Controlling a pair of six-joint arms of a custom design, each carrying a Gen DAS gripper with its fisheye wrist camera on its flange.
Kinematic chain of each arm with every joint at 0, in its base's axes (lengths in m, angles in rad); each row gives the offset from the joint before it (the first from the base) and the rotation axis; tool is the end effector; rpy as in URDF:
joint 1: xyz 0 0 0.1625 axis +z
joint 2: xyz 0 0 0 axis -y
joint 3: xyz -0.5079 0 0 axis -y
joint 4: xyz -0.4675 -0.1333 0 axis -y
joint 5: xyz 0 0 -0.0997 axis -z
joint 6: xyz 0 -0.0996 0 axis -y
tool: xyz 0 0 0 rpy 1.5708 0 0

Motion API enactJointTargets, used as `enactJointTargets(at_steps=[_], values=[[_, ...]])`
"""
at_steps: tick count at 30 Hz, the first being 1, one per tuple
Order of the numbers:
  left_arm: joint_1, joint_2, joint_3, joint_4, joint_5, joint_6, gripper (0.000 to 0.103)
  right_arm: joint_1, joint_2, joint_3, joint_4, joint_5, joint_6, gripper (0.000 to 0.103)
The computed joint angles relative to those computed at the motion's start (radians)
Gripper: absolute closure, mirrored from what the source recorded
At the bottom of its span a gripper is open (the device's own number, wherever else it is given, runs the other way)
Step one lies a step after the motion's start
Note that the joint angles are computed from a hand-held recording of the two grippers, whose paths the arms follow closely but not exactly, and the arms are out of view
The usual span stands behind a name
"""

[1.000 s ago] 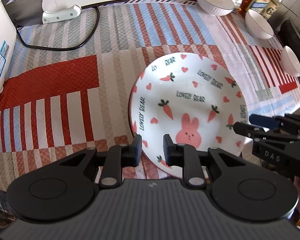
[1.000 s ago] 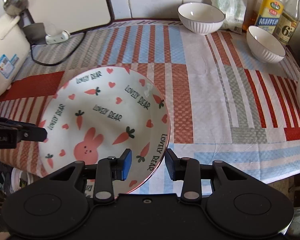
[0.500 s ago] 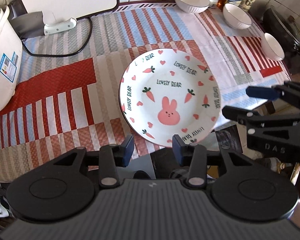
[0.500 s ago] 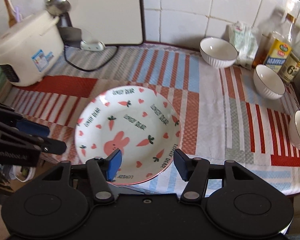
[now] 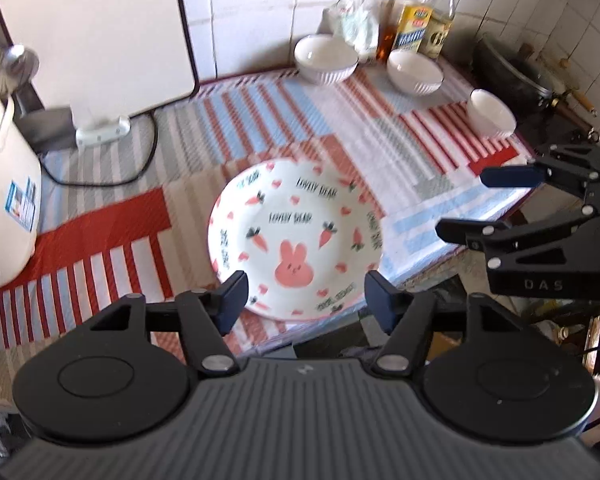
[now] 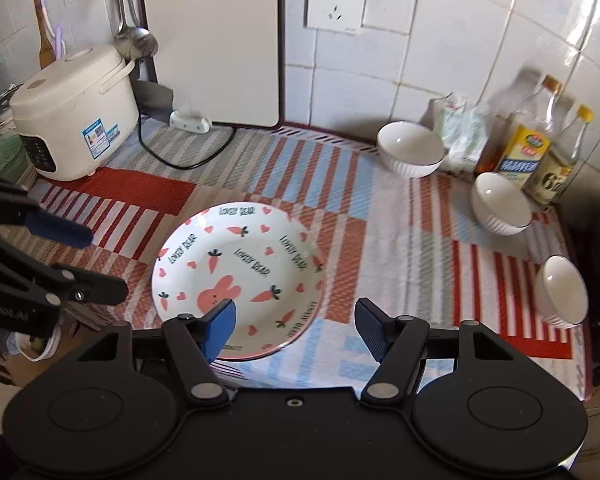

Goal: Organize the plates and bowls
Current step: 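Move the right gripper toward the white bowl beside the stove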

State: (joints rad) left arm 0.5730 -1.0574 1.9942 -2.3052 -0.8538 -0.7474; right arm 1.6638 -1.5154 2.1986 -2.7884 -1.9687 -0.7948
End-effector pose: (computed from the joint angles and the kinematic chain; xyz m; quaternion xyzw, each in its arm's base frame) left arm -0.4039 -0.4972 0.1347 0.1515 0.9199 -0.2066 0.2969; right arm 0.1429 -0.5122 0.3463 0.3589 -0.8763 0.1775 0.2680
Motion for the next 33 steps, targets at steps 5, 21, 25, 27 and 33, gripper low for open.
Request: enactJointTargets(at_steps=[5,21,25,27,33], values=[[-0.018,0.035,-0.04,-0.033,0.026,0.017,0.032,-0.016,-0.034,-0.008,-0.015,0.001,-0.037,0.031],[-0.041,0.249,-0.279,-0.146,0.029,0.121,0.028,-0.149,-0.115,-0.164,0.085,0.083,-0.11,0.031],[-0.038,0.319,-0.372,-0.108,0.012,0.137,0.028,-0.195,-0.115,-0.209,0.11,0.111,-0.135,0.03],[-0.037,0.349,-0.41,-0.103,0.005,0.15,0.028,-0.214,-0.11,-0.232,0.114,0.116,-0.155,0.031],[-0.028,0.441,-0.515,-0.098,-0.015,0.179,0.028,-0.273,-0.086,-0.302,0.141,0.164,-0.199,0.03]])
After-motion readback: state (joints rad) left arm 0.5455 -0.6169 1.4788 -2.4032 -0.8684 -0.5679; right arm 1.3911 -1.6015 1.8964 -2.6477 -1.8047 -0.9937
